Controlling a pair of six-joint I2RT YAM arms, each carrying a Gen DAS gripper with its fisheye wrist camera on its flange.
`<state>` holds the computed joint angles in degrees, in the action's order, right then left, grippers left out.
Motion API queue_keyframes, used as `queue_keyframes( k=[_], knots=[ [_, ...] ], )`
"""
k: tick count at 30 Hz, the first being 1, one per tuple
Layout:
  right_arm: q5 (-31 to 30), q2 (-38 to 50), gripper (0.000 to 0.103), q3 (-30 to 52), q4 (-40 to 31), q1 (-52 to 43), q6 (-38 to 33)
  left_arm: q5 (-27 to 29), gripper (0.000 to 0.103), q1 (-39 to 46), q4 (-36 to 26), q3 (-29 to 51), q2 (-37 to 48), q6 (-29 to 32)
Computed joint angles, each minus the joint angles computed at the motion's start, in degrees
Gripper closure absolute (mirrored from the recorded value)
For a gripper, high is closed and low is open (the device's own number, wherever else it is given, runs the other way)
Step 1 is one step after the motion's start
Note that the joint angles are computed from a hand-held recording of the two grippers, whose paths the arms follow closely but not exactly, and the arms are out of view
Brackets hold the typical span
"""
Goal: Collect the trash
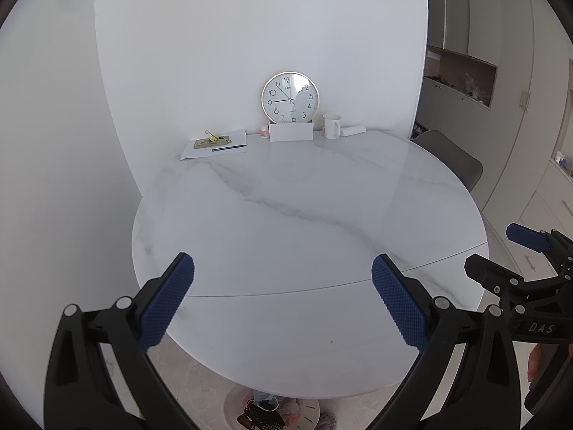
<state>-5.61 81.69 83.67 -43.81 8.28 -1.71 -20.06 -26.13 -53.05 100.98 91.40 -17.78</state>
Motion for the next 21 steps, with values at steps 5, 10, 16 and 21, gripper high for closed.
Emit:
queue_keyframes(
  k=[5, 10, 16, 21],
  knots=[
    [-0.14, 0.35, 0.002, 0.37, -0.31, -0.05, -0.04, -0.97, 0.008, -0.23, 0.82, -0.73, -0.47, -0.35],
    [-0.26, 0.34, 0.002, 0.42, -0.4, -0.26, -0.25, -2.43, 0.008, -1.06, 1.04, -1.15, -0.83, -0.16],
    [-0.32, 0.32, 0.002, 0.45, -0.52, -0.36, -0.39, -1.62, 0.008, -1.01, -0.06, -0.53, -0.57, -0.75],
    [-0.31, 0.38, 0.002, 0.6, -0.66, -0.42, -0.5, -0.84, 0.008, -0.57, -0.47, -0.46, -0.61, -1.43]
  ],
)
